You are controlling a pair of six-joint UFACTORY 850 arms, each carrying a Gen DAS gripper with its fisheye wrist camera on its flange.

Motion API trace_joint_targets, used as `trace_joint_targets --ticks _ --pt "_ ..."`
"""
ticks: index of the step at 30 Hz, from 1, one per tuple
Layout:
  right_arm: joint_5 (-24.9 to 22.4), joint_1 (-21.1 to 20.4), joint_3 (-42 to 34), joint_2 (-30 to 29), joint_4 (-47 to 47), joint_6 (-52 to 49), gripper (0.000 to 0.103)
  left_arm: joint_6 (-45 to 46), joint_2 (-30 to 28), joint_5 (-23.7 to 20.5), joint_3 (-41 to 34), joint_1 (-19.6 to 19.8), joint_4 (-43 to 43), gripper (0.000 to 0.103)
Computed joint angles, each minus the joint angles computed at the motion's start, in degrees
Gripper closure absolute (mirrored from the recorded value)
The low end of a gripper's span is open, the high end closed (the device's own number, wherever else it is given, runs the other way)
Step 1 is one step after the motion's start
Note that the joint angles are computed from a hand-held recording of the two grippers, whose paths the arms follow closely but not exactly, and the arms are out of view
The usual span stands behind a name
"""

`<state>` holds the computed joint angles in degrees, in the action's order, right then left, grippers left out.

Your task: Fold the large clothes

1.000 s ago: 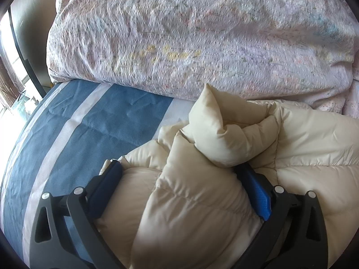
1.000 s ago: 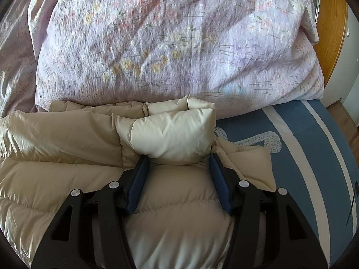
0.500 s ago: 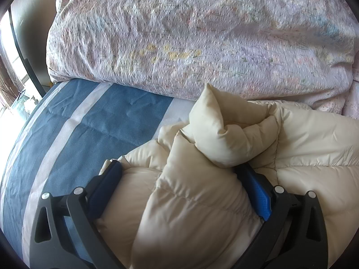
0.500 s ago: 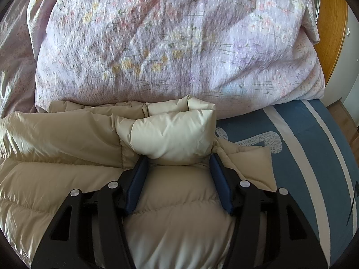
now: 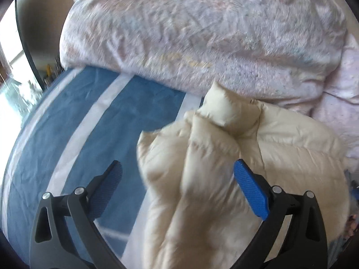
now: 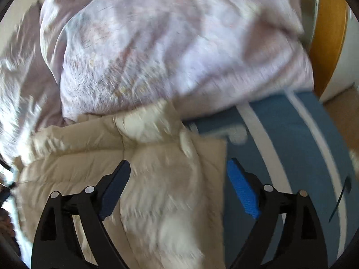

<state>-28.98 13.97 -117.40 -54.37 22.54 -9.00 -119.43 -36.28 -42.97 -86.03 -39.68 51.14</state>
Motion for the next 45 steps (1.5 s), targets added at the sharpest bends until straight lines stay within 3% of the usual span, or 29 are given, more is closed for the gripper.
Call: trace_joint_targets --ticks 2,8,11,18,19,21,23,24,26,29,32,36,45 --pt "-5.7 -1.7 0.2 -0.4 6.6 -4.2 0.013 -2.4 2.3 3.7 3.7 -0.1 0.5 0.004" --pt "-11.5 -3.5 3.6 0.0 14.7 -8.0 0.013 -7.1 4.7 12.3 9.6 -0.9 1.0 0.008" --pt "-12.6 -3.7 4.8 0.0 18.1 -10.3 0.015 -8.3 4.3 13.8 10.2 -1.6 1.2 0.008" --pt "-13.2 -3.0 8.0 1.0 22.9 -14.1 0.035 -11.9 2.9 12.3 9.4 -2.9 3.9 0.011" --pt "-13.1 -3.1 9.0 1.4 24.4 -14.7 0.039 -12.6 3.0 12.3 9.5 -3.0 4.6 0.015" --pt "-14.2 -3.3 10.0 1.4 28.1 -15.6 0.056 -15.9 3.1 12.8 9.9 -3.5 7.3 0.027" --pt "-13.0 -3.1 12.6 2.7 31.6 -17.2 0.066 -21.4 3.4 15.4 10.7 -3.6 12.1 0.051" --pt "-12.5 -3.0 13.8 3.3 33.5 -18.0 0.073 -23.5 3.3 16.0 10.8 -3.8 13.5 0.055" --pt "-11.4 -2.9 16.0 4.7 36.4 -19.2 0.080 -25.6 3.5 15.5 11.0 -4.2 15.1 0.072" --pt "-10.3 -2.9 18.0 6.7 38.2 -20.6 0.086 -23.3 3.3 12.7 9.5 -5.2 13.4 0.086" --pt "-9.9 -2.8 20.5 9.0 41.1 -23.2 0.088 -21.2 4.2 9.9 9.1 -6.2 12.1 0.088" --pt "-11.8 -3.2 23.0 11.3 42.7 -26.3 0.088 -25.0 7.3 7.7 12.5 -8.2 14.0 0.088" --pt "-12.8 -1.7 32.7 15.8 46.4 -32.1 0.088 -30.9 12.1 5.8 20.8 -12.8 12.6 0.088"
